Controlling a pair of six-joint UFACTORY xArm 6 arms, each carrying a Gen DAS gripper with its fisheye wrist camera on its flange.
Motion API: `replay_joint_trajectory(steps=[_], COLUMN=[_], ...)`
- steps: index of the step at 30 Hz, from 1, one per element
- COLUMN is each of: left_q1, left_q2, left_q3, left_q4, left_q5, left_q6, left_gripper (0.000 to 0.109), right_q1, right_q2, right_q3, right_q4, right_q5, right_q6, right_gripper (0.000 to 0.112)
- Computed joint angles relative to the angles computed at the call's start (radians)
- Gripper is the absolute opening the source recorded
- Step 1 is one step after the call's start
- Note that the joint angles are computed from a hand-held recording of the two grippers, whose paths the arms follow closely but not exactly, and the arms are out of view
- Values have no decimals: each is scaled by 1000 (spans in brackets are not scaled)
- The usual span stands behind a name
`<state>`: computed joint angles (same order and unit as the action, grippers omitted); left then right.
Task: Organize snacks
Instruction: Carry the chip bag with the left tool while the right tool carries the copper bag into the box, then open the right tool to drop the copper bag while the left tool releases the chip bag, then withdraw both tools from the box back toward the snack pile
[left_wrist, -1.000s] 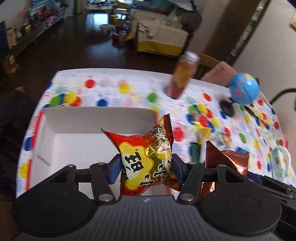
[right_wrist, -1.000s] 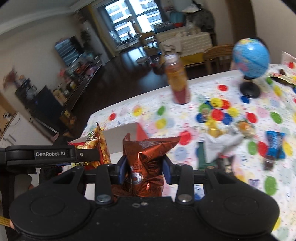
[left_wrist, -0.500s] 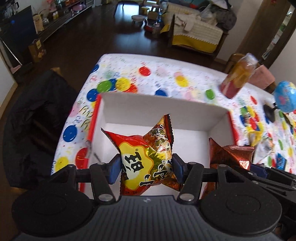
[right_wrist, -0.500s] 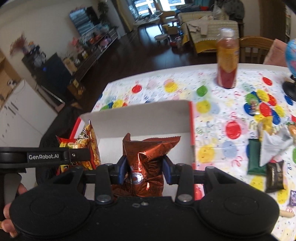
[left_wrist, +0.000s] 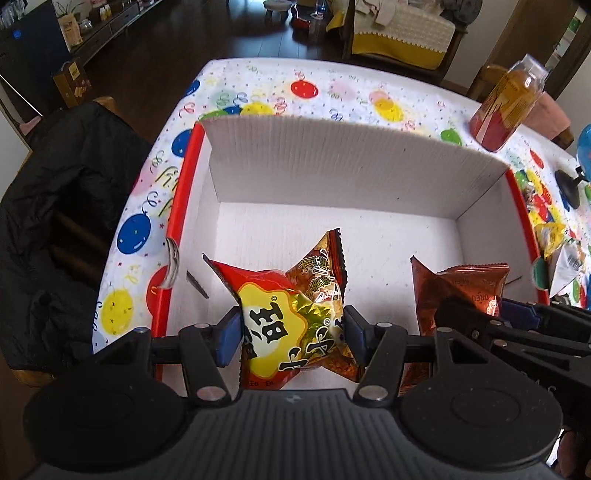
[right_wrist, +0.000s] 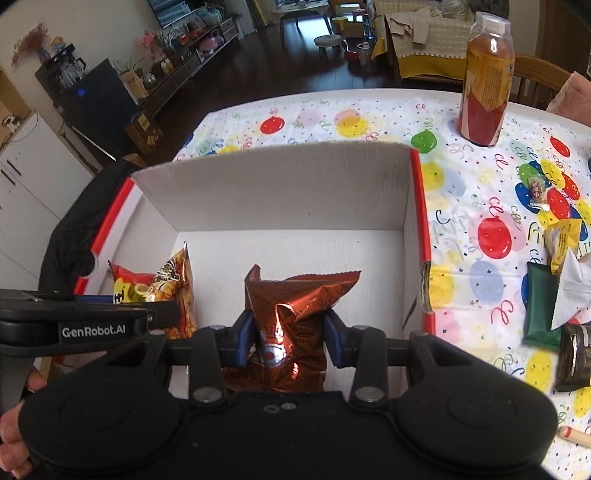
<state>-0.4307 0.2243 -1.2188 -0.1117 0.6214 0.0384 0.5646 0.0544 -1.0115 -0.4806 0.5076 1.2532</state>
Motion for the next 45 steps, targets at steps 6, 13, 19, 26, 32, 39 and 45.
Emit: replay_joint_trajectory(steps=[6, 13, 19, 26, 32, 39, 45], left_q1=[-9, -18, -19, -19, -24, -39, -58], left_q2=[0, -16, -52, -115, -183, -267, -333], left_q3=[24, 46, 75, 124, 183, 240, 287], left_q4=[30, 59, 65, 45, 38, -17, -90], left_q5=[-35, -58, -75, -106, -156, -187, -205], left_q6=[-2, -6, -7, 18, 27, 80, 150], left_gripper=[56, 56, 58, 64, 64, 73, 82], right_q1=[5, 12, 28, 50, 77, 130, 173], right_q2=[16, 4, -28, -88, -149, -206, -268], right_q3=[-3, 4, 16, 38, 53, 51, 76], right_q4=[17, 12, -34, -92, -153, -228, -258], right_q5=[9, 11, 30, 69, 113, 205, 270], right_q6=[-19, -16, 26, 90, 147, 204, 243], right_gripper=[41, 44, 60, 74, 84, 87, 103])
